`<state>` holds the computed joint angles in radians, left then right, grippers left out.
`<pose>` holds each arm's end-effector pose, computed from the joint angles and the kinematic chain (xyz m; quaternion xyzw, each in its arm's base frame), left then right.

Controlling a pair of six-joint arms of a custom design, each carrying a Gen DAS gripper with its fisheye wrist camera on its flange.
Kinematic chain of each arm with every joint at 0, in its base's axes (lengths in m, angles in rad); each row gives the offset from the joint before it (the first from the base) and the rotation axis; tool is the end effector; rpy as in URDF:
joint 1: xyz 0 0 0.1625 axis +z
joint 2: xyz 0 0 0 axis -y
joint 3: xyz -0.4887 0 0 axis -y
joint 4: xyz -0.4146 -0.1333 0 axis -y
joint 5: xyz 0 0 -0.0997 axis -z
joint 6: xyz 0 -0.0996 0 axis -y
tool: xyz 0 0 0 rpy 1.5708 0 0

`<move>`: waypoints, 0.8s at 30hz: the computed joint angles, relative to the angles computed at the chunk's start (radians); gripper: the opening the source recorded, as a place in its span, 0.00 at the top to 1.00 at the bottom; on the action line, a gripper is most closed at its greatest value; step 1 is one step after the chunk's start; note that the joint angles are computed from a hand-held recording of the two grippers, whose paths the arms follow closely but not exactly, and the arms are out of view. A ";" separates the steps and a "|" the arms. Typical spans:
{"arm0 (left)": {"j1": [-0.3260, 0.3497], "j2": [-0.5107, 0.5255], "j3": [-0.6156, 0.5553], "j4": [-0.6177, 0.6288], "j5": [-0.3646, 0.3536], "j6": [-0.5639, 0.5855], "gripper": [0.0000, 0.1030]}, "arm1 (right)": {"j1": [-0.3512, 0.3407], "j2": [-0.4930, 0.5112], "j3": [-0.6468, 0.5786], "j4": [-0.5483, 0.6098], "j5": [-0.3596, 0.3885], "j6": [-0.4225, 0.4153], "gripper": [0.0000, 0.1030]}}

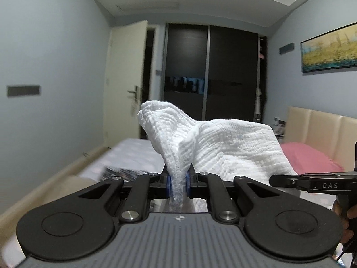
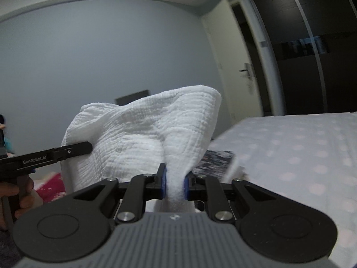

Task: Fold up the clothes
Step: 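Lift the folded shirt with both grippers and carry it to the clothes stack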

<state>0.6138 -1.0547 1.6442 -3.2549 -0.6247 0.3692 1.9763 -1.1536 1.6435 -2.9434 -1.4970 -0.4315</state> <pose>-0.4352 -0.5686 0.4190 0.2811 0.7450 -0.5561 0.2382 0.4069 -0.5913 0.4281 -0.3816 0.8192 -0.4273 0.0278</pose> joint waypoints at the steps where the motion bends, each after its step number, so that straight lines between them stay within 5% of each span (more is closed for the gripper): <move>1: -0.005 -0.007 -0.008 -0.005 0.022 0.027 0.90 | -0.009 -0.005 0.000 0.016 0.022 -0.007 0.84; 7: -0.013 -0.022 -0.059 -0.019 0.132 0.132 0.90 | -0.027 0.058 -0.076 0.118 0.097 0.029 0.84; 12: 0.016 -0.033 -0.089 0.084 0.181 0.104 0.90 | -0.022 0.143 -0.169 0.196 0.106 0.064 0.84; 24: 0.209 0.026 -0.197 0.438 0.082 -0.172 0.90 | -0.021 0.357 -0.368 0.324 -0.079 0.096 0.85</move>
<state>0.8232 -1.0288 1.4473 -2.8172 -0.5428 0.1974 1.9551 -0.7962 1.2751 -2.6190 -1.5764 -0.3357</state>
